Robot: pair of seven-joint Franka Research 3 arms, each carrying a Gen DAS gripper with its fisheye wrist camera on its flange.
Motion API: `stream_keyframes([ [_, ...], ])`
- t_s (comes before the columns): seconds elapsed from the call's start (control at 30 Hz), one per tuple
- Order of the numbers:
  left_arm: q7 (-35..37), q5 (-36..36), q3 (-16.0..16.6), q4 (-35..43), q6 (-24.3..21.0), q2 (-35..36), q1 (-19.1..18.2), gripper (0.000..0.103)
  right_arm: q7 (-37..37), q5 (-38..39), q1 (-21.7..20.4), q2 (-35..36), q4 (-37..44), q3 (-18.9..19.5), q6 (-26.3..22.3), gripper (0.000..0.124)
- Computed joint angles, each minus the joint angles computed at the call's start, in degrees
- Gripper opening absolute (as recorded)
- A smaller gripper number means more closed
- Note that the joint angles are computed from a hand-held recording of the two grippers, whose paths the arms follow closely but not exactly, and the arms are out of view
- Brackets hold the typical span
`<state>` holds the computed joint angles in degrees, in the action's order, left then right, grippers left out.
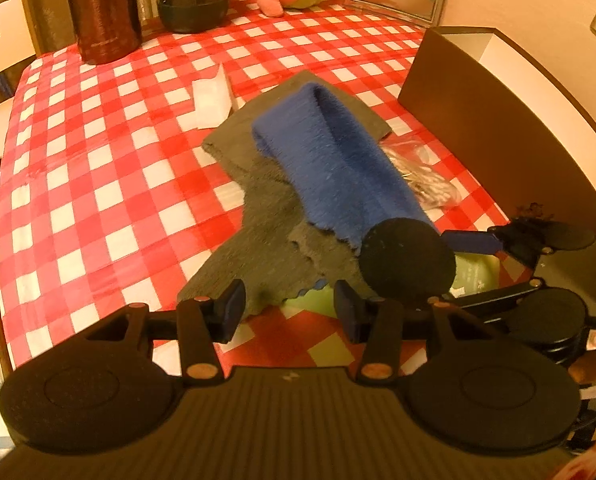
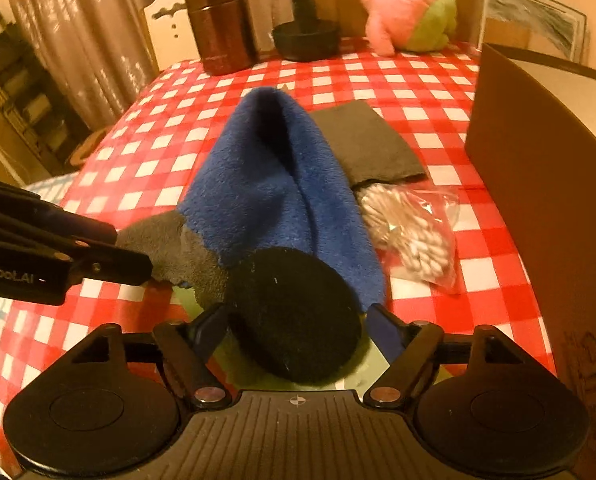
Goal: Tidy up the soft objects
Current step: 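Grasp the black round pad with the right tool while the left tool grasps the blue cloth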
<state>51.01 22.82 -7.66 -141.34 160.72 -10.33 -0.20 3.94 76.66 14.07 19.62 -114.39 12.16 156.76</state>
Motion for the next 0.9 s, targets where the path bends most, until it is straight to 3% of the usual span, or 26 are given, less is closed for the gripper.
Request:
stream_keyframes([
  [0.3, 0.36, -0.09, 0.24, -0.47, 0.56, -0.06, 0.11, 0.045, -8.45, 0.15, 1.67, 1.07, 0.02, 1.87, 7.15, 0.078],
  [0.37, 0.46, 0.01, 0.19, -0.35, 0.75, 0.09, 0.14, 0.045, -12.34, 3.08, 1.32, 0.98, -0.1, 2.65, 8.63, 0.071],
  [0.7, 2.84, -0.85, 0.44, 1.34, 3.45, 2.02, -0.25, 0.047, -9.52, 7.93, -0.34, -3.51, -1.85, -0.32, 0.98, 0.068],
  [0.9, 5.33, -3.93, 1.01, 4.3, 5.75, 5.35, -0.83, 0.049, -4.31, 7.92, 0.51, -4.86, -2.14, -2.6, 2.65, 0.068],
])
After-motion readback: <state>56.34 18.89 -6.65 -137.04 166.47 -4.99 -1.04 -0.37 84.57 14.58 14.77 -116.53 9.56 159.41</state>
